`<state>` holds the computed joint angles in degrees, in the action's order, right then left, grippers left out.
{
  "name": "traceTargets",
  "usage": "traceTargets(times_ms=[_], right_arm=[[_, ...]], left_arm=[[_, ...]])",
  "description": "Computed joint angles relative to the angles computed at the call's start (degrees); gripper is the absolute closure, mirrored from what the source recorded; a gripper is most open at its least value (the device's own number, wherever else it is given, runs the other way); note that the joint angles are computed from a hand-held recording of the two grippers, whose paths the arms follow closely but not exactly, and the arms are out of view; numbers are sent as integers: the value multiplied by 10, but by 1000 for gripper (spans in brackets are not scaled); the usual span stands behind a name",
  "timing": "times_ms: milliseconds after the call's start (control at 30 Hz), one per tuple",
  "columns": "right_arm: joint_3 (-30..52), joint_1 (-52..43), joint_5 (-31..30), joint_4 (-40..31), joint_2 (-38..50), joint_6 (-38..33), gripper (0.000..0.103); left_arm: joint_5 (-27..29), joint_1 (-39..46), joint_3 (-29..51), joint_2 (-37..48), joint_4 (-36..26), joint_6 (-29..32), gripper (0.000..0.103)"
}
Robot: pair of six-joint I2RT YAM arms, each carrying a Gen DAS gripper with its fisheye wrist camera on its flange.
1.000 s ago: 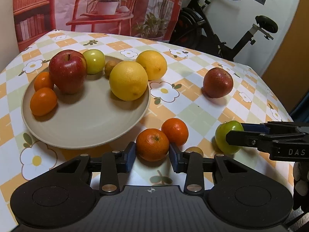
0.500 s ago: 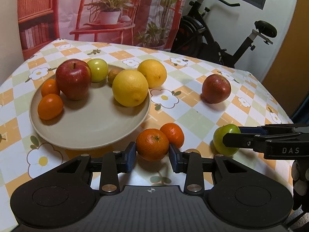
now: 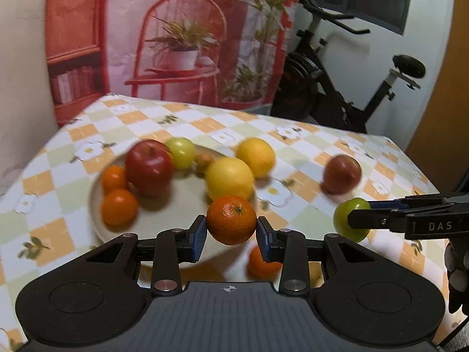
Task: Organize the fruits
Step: 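Carry the tangerine onto the plate with the left tool while the right tool places the green apple there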
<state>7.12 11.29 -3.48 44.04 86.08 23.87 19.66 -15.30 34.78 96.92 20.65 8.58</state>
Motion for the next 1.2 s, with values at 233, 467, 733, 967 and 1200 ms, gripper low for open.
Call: traceTargets(times_ms=[233,467,733,967,1200], right_arm=[[124,14,-39,-58,52,-33,63],[277,30,-51,-121,124,-64,63],[444,62,-8,-207,243,-142,63],[497,75,4,-238,284,-174,63],[497,67,-9,-226,295,-161,63]], left_arm=[[-7,48,51,28,-44,24,64],[-22,69,89,73,-53,42,64],[-26,79,104,93,-55,44,64],[-21,79,112,107,-49,45,64],[-20,79,114,109,-51,45,64]])
